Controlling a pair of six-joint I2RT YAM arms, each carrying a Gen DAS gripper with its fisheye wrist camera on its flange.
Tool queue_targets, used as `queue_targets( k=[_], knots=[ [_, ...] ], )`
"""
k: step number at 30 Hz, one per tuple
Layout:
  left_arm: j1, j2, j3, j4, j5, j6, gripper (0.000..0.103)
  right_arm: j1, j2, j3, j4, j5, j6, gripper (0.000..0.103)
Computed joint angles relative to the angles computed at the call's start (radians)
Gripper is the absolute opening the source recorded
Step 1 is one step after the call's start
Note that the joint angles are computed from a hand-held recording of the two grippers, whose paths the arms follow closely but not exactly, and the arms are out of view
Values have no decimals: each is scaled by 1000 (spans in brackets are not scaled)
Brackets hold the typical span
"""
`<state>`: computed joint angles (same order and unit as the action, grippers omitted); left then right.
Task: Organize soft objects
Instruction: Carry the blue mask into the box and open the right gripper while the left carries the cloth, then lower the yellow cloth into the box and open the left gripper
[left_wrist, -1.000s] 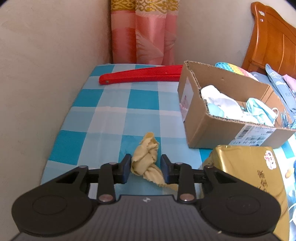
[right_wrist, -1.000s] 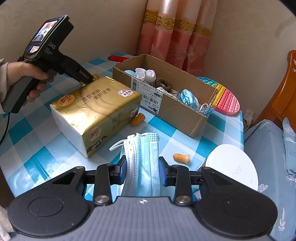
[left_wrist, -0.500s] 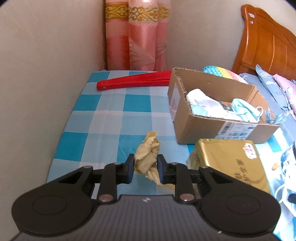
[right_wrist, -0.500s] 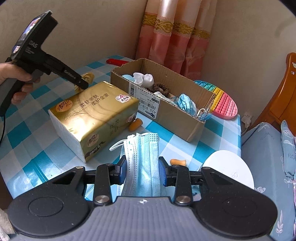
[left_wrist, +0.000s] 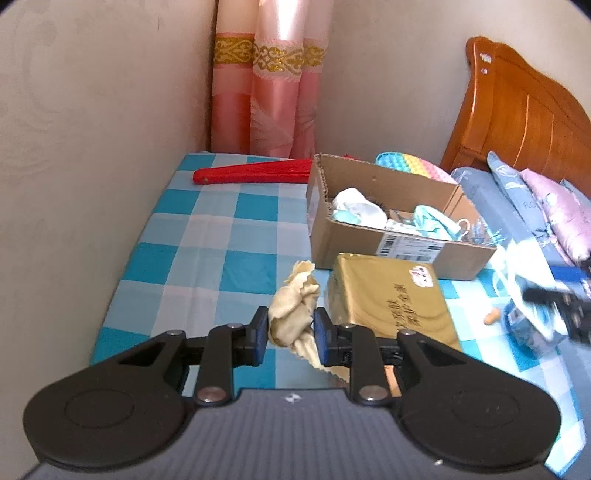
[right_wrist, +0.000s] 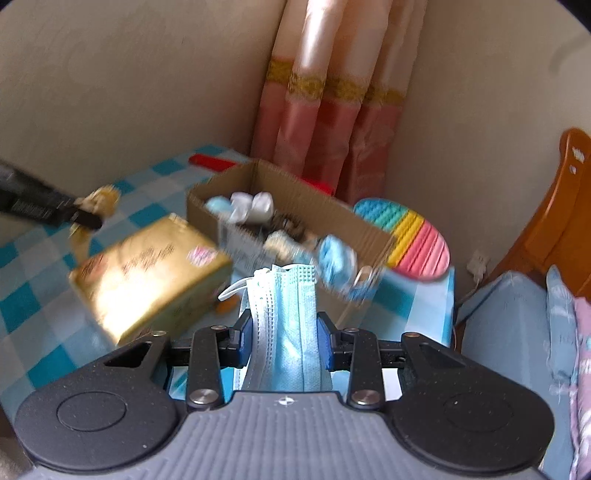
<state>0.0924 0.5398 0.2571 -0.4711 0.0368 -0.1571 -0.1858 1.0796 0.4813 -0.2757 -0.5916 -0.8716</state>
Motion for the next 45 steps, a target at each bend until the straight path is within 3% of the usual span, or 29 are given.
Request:
queue_targets(
  k=[14,16,20,27,37,45],
  knots=[
    [-39,-74,7,-51,-9,5,24,295,415,372,171,144,222,42],
    [-35,-63,9,-43,-7,13,24,324,474,393,217,178,243,63],
    [-25,-26,14,-18,4,35,24,327,539,420,224,186,282,78],
    [-35,48,35,38,10,67,24,277,440,320,186,158,313,103],
    [-90,209,124,111,15,88,24,173,221,149,53,92,342,103],
    [-133,440,264,215,8,121,24,41,67,-15,28,54,334,103]
  ],
)
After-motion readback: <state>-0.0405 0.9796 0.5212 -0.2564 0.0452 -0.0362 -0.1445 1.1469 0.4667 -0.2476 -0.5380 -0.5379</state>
